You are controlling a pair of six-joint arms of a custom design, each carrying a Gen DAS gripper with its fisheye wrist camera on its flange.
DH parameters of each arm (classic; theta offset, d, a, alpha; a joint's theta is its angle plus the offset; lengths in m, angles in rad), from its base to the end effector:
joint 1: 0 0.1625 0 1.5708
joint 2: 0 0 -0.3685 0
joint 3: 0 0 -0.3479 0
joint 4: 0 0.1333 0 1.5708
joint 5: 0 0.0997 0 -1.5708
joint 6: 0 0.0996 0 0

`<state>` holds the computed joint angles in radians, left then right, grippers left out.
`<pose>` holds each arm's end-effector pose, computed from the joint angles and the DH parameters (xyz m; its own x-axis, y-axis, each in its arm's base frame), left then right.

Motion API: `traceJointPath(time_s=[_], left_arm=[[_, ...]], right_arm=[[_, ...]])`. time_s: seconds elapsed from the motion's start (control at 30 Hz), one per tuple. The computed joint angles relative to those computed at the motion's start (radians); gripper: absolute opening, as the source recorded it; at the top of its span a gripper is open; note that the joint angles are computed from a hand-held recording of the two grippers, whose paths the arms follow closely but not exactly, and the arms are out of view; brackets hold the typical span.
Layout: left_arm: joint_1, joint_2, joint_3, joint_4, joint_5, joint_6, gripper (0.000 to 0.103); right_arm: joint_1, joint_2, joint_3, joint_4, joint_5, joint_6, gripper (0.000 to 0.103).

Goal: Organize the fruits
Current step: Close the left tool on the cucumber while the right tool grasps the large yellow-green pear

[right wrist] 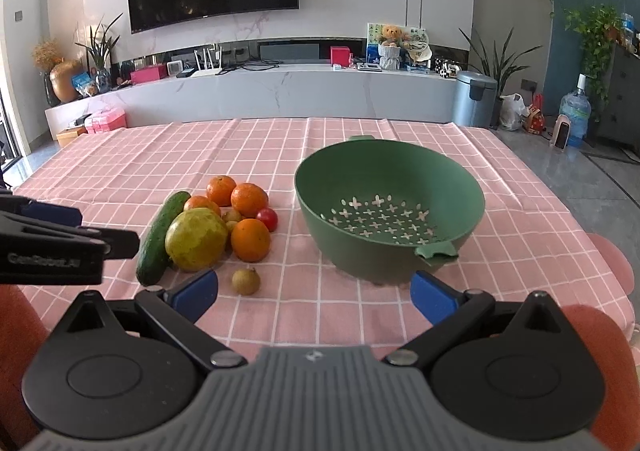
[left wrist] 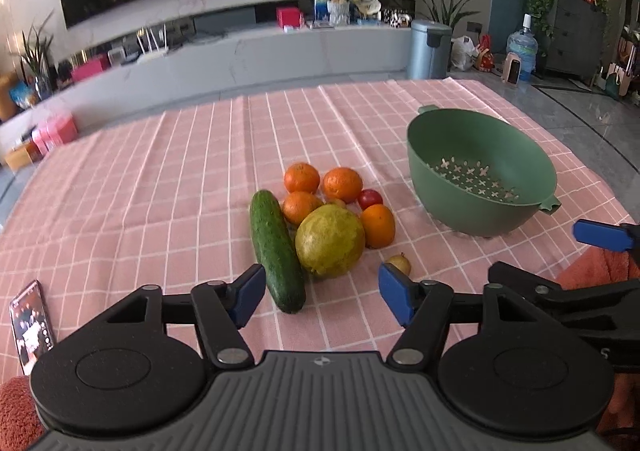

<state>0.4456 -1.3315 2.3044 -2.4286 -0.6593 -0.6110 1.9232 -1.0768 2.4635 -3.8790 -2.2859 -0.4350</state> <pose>-0.2472 -0.3530 0.1609 -0.6634 0.2392 -0.7090 0.6297 0.6902 -0.3564 0.1876 -0.3131 0.1789 -0.7182 -0.0309 0.6952 -0.5638 0.6114 -0.5553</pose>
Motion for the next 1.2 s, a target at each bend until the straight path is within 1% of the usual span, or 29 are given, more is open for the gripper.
traceJointPath(time_s=[0.07,0.1,0.17,0.23,0.27,0.3,0.43,0.47,0.53,0.67,0.73,0.8,0.93,1.0,1.03,1.13,1.2], left_arm=[[0.019,-0.001,-0.014,0.012,-0.005,-0.007,0.069],[0.027,-0.002,-0.02,0.012,-0.012,-0.009,0.067],[0.054,-0.003,-0.04,0.018,-0.035,-0.02,0.059],[0.086,-0.003,-0.061,0.016,-0.067,-0.04,0.054],[0.101,-0.002,-0.071,0.017,-0.079,-0.042,0.049],[0.112,0.0,-0.079,0.019,-0.085,-0.039,0.048],[0.15,0.026,-0.126,0.071,-0.071,-0.049,0.039],[0.162,0.034,-0.136,0.075,-0.07,-0.052,0.039],[0.183,0.046,-0.155,0.08,-0.068,-0.06,0.038],[0.227,0.065,-0.19,0.071,-0.061,-0.06,0.038],[0.249,0.076,-0.208,0.064,-0.068,-0.056,0.038],[0.265,0.083,-0.221,0.065,-0.074,-0.051,0.038],[0.292,0.091,-0.226,0.015,-0.09,-0.007,0.038],[0.305,0.093,-0.231,0.006,-0.101,0.0,0.038],[0.312,0.094,-0.232,0.001,-0.106,0.002,0.038],[0.334,0.093,-0.237,-0.011,-0.128,0.006,0.038],[0.347,0.095,-0.238,-0.023,-0.143,0.013,0.038]], right_arm=[[-0.012,-0.018,-0.016,0.064,0.032,0.019,0.098],[-0.02,-0.025,-0.025,0.097,0.059,0.023,0.098],[-0.027,-0.024,-0.044,0.146,0.09,0.023,0.096],[-0.036,-0.027,-0.072,0.222,0.12,0.031,0.086],[-0.041,-0.025,-0.089,0.262,0.135,0.041,0.083],[-0.046,-0.02,-0.104,0.292,0.144,0.05,0.079],[-0.057,0.009,-0.162,0.382,0.18,0.086,0.06],[-0.061,0.019,-0.18,0.406,0.191,0.098,0.059],[-0.064,0.039,-0.212,0.437,0.208,0.132,0.058],[-0.065,0.088,-0.277,0.475,0.202,0.22,0.058],[-0.072,0.095,-0.294,0.502,0.219,0.267,0.058],[-0.075,0.104,-0.313,0.526,0.224,0.296,0.058],[-0.076,0.138,-0.351,0.556,0.232,0.347,0.058],[-0.079,0.151,-0.364,0.569,0.234,0.367,0.058],[-0.077,0.161,-0.372,0.566,0.225,0.372,0.06],[-0.067,0.192,-0.392,0.547,0.196,0.355,0.062],[-0.068,0.199,-0.403,0.563,0.187,0.362,0.062]])
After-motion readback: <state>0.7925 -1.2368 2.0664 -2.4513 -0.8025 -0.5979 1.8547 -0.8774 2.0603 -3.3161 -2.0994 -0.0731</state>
